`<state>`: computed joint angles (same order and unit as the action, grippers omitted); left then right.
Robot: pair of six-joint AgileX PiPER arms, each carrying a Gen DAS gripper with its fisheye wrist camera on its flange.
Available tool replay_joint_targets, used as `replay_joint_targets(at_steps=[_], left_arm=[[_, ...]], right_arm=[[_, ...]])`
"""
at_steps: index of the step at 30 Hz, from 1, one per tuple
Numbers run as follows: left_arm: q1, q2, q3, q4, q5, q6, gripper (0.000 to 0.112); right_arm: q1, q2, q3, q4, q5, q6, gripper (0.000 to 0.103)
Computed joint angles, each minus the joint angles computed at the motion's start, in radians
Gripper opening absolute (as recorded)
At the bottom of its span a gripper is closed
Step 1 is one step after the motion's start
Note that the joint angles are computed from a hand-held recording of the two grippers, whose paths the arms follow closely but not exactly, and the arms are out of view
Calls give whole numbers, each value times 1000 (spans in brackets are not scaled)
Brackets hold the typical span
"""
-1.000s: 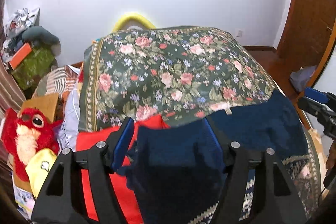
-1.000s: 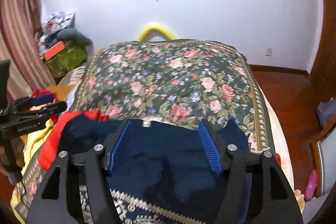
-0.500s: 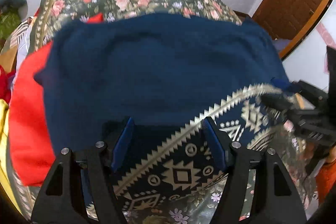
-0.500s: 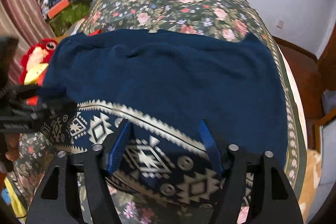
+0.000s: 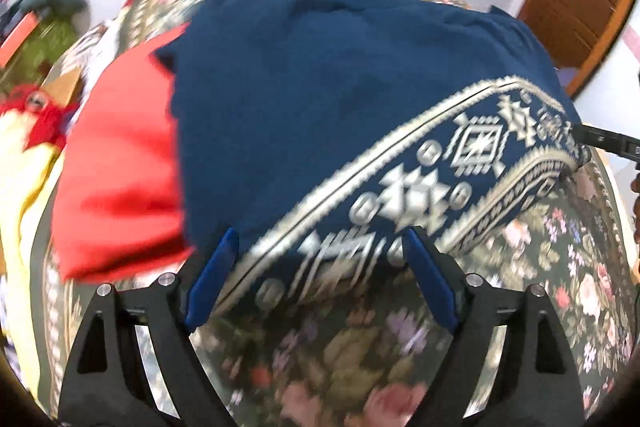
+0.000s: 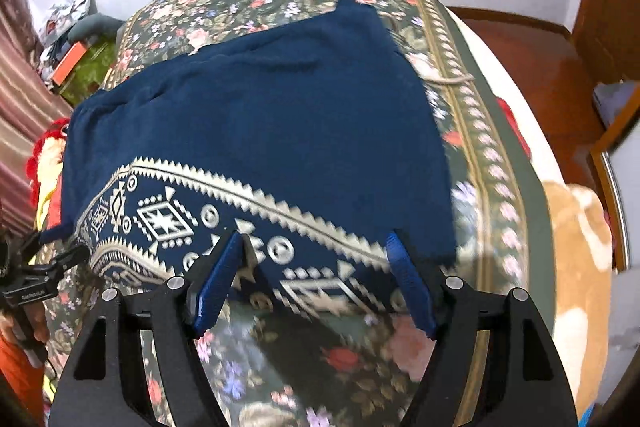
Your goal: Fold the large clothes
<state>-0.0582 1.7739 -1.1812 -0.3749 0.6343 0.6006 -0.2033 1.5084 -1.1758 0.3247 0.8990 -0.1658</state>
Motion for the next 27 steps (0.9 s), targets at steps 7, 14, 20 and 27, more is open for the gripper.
replay_joint_targets(at_steps=[7,14,20,27], left_arm=[[136,-68,67,39,15,-99,85],[323,-115,103,-267,125,10,85],[411,26,92,-563,404,130,86],[378,178,99,-733,469,218,86]], right_arm=[[-30,-97,15,-29,48,6,71],[10,-170,29,-57,49,28,71],[2,-200,88,1,45,34,71],[31,-186,95,-63,39,51,71]])
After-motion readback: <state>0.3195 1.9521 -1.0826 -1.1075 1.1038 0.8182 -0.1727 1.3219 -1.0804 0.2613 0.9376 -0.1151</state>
